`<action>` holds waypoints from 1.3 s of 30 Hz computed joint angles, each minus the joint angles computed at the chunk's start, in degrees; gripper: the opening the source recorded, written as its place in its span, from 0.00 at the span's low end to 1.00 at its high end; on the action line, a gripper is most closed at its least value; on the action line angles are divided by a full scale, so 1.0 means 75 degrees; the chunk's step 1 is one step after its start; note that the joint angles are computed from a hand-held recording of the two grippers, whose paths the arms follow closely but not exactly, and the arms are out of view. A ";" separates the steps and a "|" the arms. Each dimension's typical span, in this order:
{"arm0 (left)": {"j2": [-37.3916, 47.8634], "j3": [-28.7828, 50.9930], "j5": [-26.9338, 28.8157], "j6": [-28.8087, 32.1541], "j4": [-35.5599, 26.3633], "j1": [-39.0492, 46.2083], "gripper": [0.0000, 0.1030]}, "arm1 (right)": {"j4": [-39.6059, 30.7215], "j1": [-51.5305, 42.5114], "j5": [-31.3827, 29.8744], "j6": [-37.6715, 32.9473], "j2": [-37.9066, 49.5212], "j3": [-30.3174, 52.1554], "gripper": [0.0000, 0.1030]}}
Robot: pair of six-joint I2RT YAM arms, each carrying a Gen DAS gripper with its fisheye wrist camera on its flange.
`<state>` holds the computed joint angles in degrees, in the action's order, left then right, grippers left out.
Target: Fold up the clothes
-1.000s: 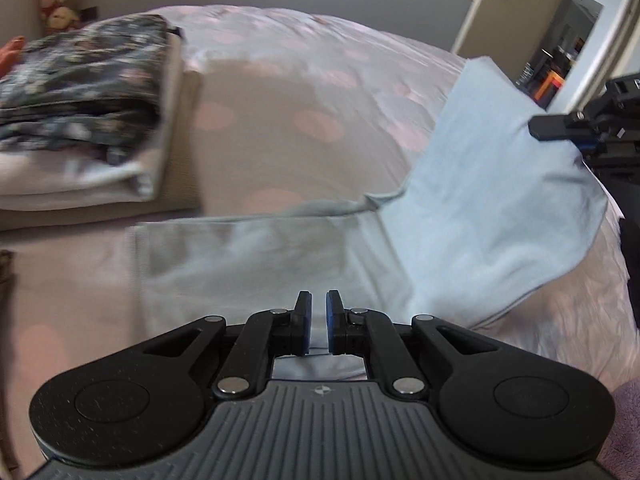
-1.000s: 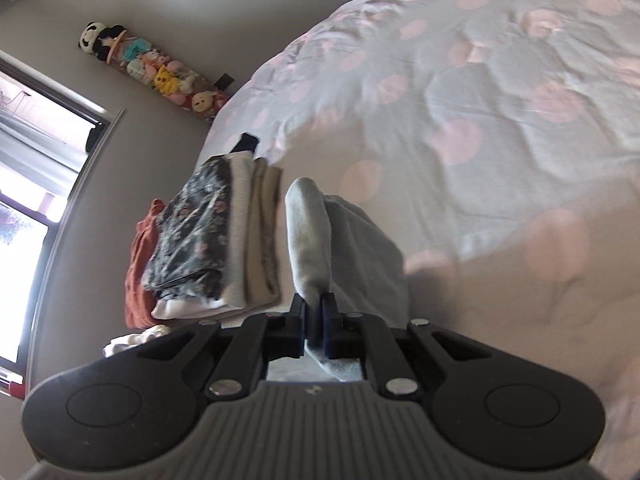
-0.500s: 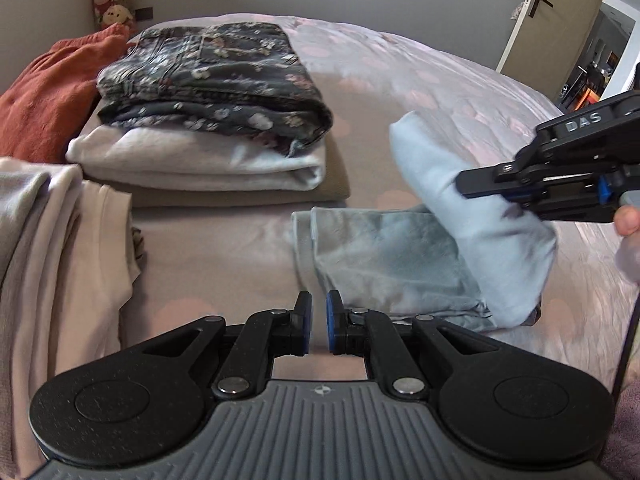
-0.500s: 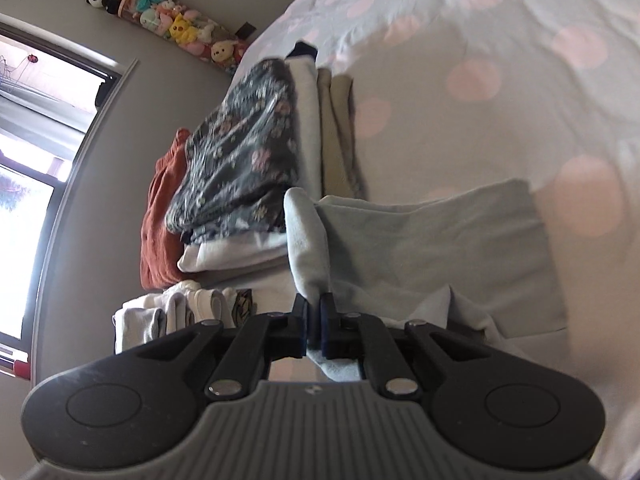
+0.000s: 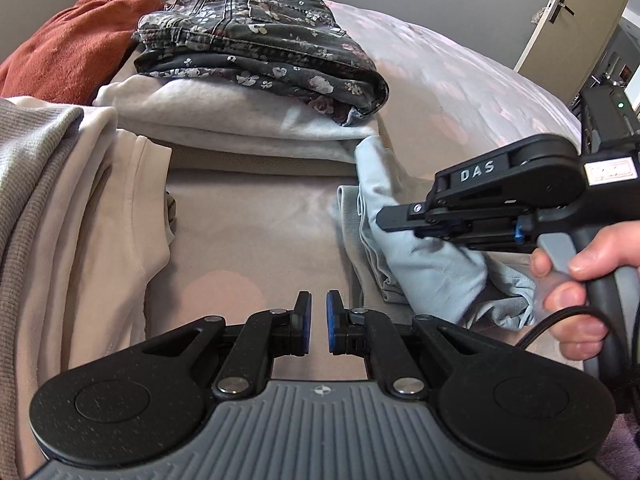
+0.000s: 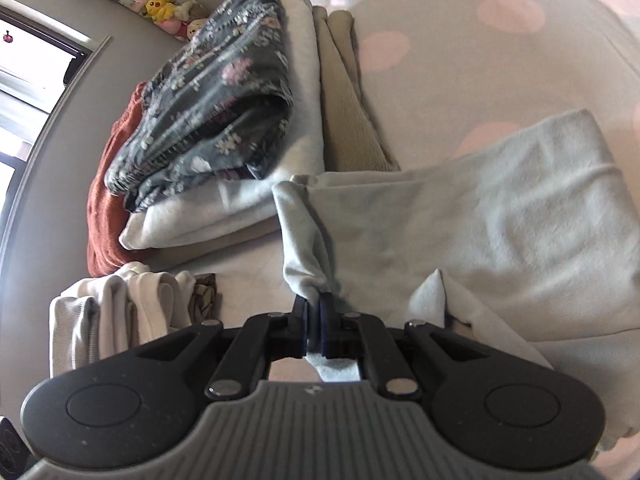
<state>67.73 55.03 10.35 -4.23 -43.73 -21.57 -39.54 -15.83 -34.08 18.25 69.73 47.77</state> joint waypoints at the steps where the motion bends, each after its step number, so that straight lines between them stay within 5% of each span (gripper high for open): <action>1: 0.0029 0.0005 0.0001 -0.0001 0.0010 -0.0003 0.05 | 0.0059 0.0040 0.0026 -0.0022 0.0105 -0.0019 0.07; 6: 0.0153 0.0230 -0.0157 -0.0166 -0.0009 -0.0212 0.05 | -0.0063 -0.0029 -0.0121 -0.0432 0.0241 0.0078 0.15; 11: 0.0082 0.0561 -0.0415 -0.0505 -0.0095 -0.0655 0.05 | -0.1237 -0.1157 -0.1259 -0.1579 -0.0178 0.0561 0.29; 18: 0.0279 0.1093 -0.0654 -0.0984 -0.0008 -0.1605 0.05 | -0.3673 -0.4084 -0.1638 -0.5240 -0.0594 0.1249 0.30; 26: 0.1557 0.2008 -0.1680 -0.0315 -0.0255 -0.3185 0.40 | -0.4836 -0.7152 -0.1377 -0.8777 0.0074 0.1247 0.30; 28: 0.1859 0.2035 -0.2095 -0.0070 -0.0374 -0.3438 0.40 | -0.5057 -0.7534 -0.1374 -0.9373 0.0187 0.1181 0.30; 31: 0.2074 0.1977 -0.2471 0.0260 -0.0547 -0.3582 0.09 | -0.5227 -0.7715 -0.1425 -0.9880 0.0225 0.0974 0.30; 39: 0.1428 0.1331 -0.2741 0.2172 -0.1008 -0.3238 0.04 | -0.5535 -0.7463 -0.1813 -1.0410 -0.0021 0.0632 0.23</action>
